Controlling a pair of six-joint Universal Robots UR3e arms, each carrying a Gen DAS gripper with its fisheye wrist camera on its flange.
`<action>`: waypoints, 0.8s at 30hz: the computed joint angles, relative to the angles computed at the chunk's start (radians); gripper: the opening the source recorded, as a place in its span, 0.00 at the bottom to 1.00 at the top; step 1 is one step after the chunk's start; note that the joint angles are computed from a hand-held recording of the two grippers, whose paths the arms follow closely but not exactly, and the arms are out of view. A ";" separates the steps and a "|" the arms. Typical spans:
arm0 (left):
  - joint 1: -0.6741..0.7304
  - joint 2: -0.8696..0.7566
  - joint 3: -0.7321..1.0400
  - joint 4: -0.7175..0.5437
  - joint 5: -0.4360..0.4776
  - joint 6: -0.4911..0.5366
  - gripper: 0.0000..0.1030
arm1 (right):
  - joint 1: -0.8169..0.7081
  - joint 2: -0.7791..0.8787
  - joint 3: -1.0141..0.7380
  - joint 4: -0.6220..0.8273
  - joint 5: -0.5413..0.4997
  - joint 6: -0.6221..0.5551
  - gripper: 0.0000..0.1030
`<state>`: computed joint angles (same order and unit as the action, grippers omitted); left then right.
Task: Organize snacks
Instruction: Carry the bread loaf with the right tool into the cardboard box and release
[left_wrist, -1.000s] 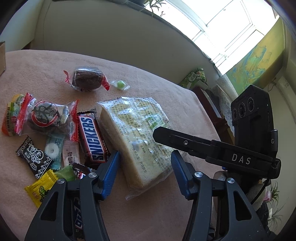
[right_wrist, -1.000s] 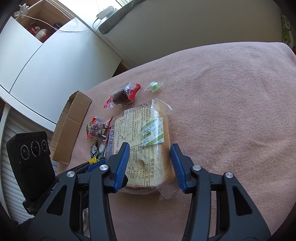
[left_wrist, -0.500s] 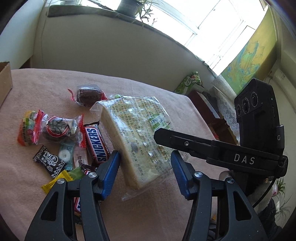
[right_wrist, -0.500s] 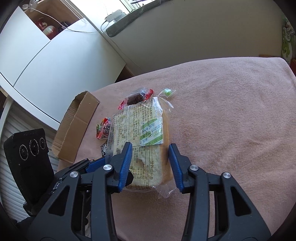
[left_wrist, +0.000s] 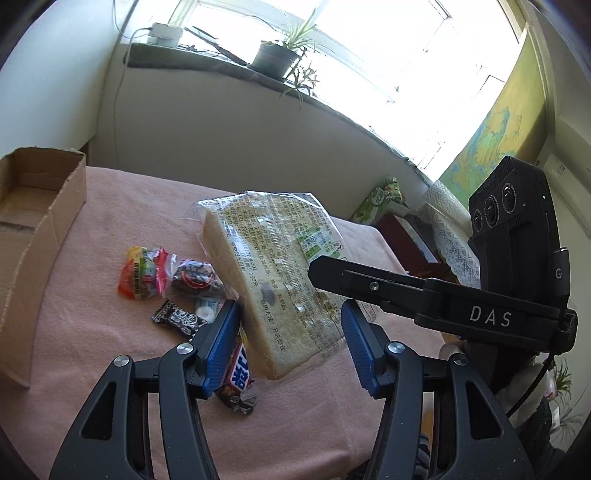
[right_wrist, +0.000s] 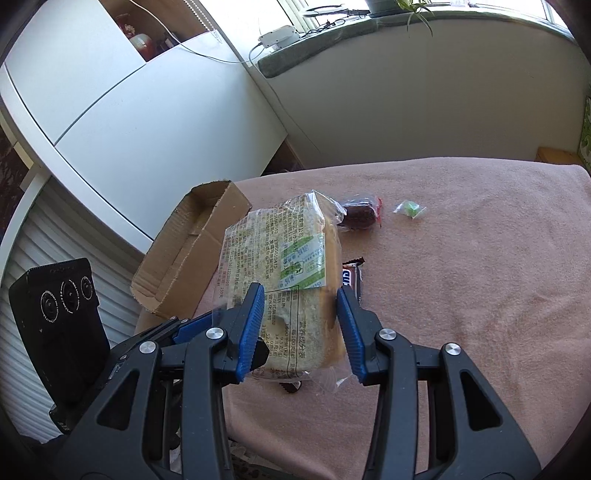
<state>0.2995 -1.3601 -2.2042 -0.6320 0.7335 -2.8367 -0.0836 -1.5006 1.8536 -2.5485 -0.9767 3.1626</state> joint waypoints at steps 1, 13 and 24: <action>0.031 0.028 -0.016 -0.026 -0.012 0.026 0.54 | 0.026 0.014 -0.021 -0.005 -0.010 0.015 0.42; 0.426 0.285 -0.040 -0.515 -0.120 0.400 0.54 | 0.307 0.284 -0.388 -0.011 -0.102 0.161 0.42; 0.660 0.192 0.040 -0.709 -0.133 0.630 0.54 | 0.500 0.668 -0.962 0.166 -0.173 0.236 0.42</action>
